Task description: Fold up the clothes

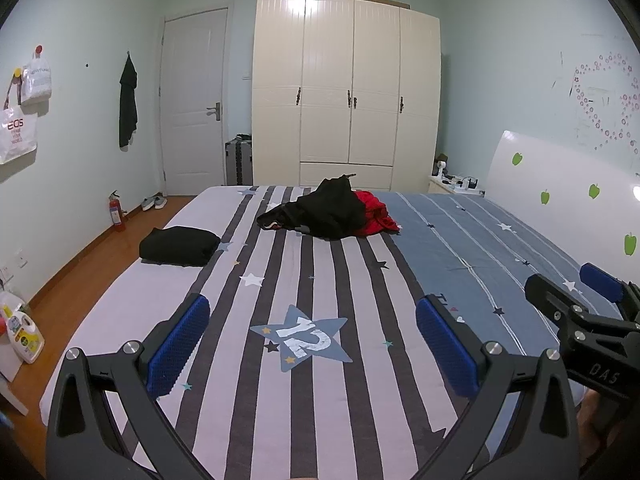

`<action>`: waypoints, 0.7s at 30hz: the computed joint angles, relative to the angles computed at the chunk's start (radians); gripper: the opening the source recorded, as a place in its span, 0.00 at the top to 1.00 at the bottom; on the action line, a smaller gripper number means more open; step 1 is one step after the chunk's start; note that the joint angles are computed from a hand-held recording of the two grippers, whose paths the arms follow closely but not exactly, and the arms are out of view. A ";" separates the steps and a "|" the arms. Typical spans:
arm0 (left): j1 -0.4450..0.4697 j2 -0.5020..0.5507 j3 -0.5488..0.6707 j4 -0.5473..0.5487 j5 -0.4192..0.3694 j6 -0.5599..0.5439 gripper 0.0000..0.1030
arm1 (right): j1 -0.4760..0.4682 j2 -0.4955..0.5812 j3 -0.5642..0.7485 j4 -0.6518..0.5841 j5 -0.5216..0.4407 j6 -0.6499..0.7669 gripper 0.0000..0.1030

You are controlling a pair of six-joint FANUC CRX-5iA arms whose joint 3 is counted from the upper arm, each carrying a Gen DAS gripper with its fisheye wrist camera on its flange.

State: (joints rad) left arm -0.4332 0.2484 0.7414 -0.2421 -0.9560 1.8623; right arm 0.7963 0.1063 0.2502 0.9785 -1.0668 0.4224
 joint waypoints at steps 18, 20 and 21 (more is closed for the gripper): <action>0.007 -0.002 0.001 -0.006 0.001 0.000 0.01 | -0.003 0.014 0.026 -0.003 -0.007 0.014 0.01; 0.006 -0.004 -0.002 -0.010 0.003 -0.001 0.01 | -0.004 0.013 0.024 -0.002 -0.006 0.014 0.01; 0.006 -0.006 -0.003 -0.008 0.004 -0.001 0.01 | -0.004 0.012 0.023 -0.001 -0.005 0.014 0.01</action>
State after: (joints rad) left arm -0.4267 0.2429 0.7380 -0.2503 -0.9519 1.8615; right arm 0.7925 0.1187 0.2727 0.9778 -1.0718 0.4362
